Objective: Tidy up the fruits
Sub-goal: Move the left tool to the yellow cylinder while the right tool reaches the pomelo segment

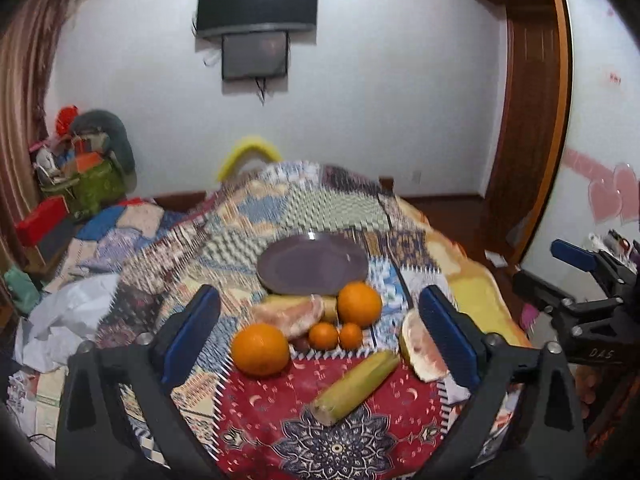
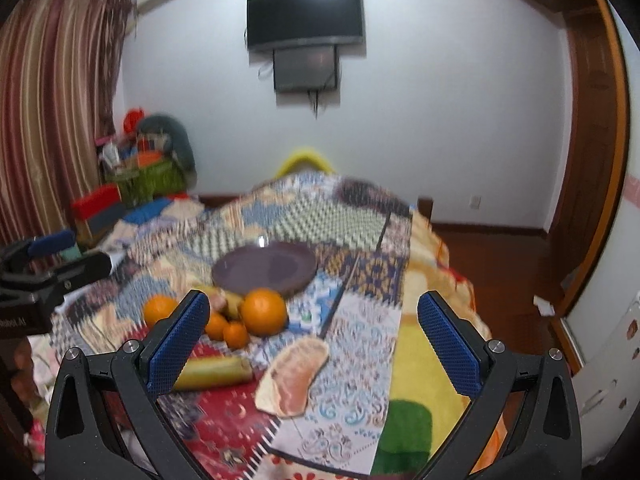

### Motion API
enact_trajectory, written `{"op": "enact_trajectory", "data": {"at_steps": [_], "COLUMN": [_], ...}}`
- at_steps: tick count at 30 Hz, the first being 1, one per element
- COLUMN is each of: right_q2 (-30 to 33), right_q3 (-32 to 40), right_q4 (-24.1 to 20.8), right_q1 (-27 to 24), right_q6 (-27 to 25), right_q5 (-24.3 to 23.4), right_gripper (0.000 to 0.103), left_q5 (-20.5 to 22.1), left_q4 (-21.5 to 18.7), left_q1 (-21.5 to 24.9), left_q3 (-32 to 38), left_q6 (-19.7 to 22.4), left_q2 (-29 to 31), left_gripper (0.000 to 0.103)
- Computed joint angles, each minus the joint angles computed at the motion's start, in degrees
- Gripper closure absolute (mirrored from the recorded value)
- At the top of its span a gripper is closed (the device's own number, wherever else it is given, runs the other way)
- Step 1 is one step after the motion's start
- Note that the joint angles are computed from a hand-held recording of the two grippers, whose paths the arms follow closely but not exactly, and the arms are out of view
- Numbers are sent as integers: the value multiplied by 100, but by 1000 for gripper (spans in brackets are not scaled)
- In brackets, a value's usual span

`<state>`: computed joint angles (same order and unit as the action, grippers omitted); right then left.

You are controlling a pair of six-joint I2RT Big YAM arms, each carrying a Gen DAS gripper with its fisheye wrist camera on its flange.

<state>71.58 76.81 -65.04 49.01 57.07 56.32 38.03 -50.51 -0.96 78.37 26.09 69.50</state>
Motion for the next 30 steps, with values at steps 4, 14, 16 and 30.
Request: {"op": "enact_trajectory", "data": {"at_steps": [4,14,16,30], "right_q2": [63,213,266,301], "right_q3": [-122,-557,-635,-963], "right_q4": [-3,531,736,1218], "right_q1": [-202,-786,-928,-1226], "right_q6": [-32,-255,-310,-330], "right_q5": [-637,-2004,-2398,-3415], "right_gripper": [0,1,5,15], "left_q5": [-264,-700,-778,-1005], "left_q4": [-356,-898,-1000,-1430], "left_q1": [-185,-454,-501,-786], "left_q3": [73,136,138,14], "left_q6": [225,510,555,881], "left_q2": [312,913,1009,1336], "left_gripper": [17,24,24,24]}}
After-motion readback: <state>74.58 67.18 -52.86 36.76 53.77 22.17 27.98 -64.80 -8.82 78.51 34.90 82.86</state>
